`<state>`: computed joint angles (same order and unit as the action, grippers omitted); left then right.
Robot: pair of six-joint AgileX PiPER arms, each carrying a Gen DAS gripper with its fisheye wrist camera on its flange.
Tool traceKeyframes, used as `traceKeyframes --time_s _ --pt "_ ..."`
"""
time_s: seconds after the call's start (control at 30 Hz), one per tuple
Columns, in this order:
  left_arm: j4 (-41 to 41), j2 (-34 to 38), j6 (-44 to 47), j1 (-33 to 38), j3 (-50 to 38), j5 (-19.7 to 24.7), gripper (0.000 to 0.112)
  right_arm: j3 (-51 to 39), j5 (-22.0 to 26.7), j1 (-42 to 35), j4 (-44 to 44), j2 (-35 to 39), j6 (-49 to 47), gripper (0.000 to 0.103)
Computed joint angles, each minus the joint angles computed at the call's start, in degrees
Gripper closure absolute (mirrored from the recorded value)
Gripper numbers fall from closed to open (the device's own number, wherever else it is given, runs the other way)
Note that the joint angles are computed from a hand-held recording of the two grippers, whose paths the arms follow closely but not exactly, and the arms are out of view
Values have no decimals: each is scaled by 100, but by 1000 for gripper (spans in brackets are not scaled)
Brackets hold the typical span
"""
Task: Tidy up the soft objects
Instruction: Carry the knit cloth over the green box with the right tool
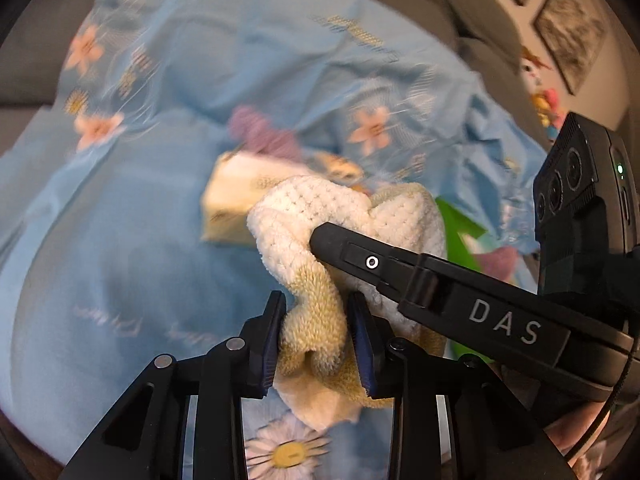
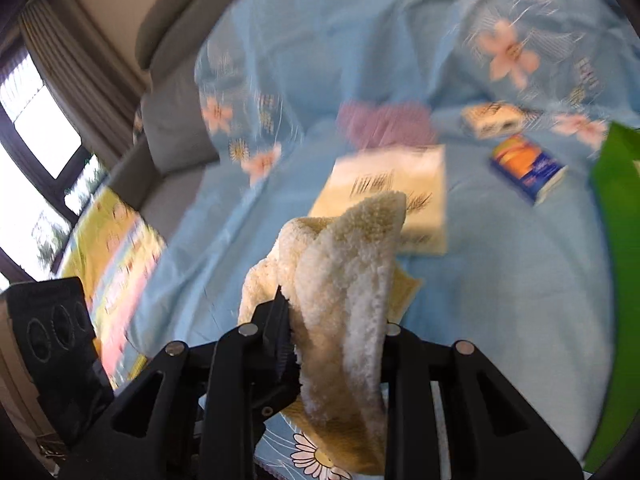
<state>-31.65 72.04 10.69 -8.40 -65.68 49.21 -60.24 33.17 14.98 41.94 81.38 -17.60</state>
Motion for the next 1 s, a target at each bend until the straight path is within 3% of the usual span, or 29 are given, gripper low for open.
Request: traceKeyframes --time_s 0.3,0.43,0.73,0.93,1.0 --pt "1062 704 -1009 -1895 -1362 -425 80 472 153 -1627 243 -1329 -367 78" --pt "1189 1314 -1187 -2468 -2212 -372 80 592 636 -2970 1137 -1606 -1299 78" --pt "1657 2906 -1572 -3371 -4345 196 80 689 1752 -5372 2663 -1263 -2676 78" --pt "2193 3765 -1883 -3701 -5472 622 80 695 1621 -5876 2721 -880 -2671 78" --pt "2196 3983 -1933 -3710 -5712 769 80 718 1794 -6036 2983 -685 -2869 78"
